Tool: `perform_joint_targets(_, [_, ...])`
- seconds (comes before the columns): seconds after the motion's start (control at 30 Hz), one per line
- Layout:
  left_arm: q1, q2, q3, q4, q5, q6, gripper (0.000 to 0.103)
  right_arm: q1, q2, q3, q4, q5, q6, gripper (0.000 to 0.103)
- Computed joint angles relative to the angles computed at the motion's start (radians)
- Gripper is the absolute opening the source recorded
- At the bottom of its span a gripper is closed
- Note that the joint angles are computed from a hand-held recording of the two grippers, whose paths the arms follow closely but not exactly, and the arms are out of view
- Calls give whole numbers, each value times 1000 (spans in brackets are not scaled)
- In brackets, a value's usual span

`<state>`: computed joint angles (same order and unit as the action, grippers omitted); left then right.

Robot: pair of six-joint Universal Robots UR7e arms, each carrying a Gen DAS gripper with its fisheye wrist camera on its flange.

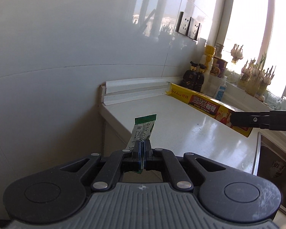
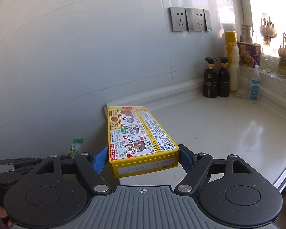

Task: Collect trash
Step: 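Lift the green packet and yellow box and carry both over the wastebasket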

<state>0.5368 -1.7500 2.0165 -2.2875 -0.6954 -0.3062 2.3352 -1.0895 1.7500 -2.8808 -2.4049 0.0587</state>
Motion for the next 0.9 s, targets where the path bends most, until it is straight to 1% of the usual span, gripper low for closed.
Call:
perform_joint_targets(0.1, [14, -41, 25, 32, 1, -33, 2, 11, 9, 10, 3, 19, 21, 78])
perform_joint_targets(0.27, [32, -102, 67, 77, -3, -77, 2, 25, 42, 19, 2, 28, 42, 78])
perform_joint_targets(0.4, [47, -158, 113, 116, -8, -113, 2, 26, 58, 34, 17, 62, 92, 78])
perform_joint_targets(0.47, [64, -176, 134, 114, -26, -123, 2, 27, 68, 38, 37, 72, 111, 78])
perform_joint_targets(0.7, [134, -226, 184, 132, -81, -159, 2, 35, 125, 49, 78, 88, 136, 78])
perform_joint_targets(0.9, [196, -235, 217, 140, -96, -171, 2, 18, 190, 59, 121, 124, 171, 78])
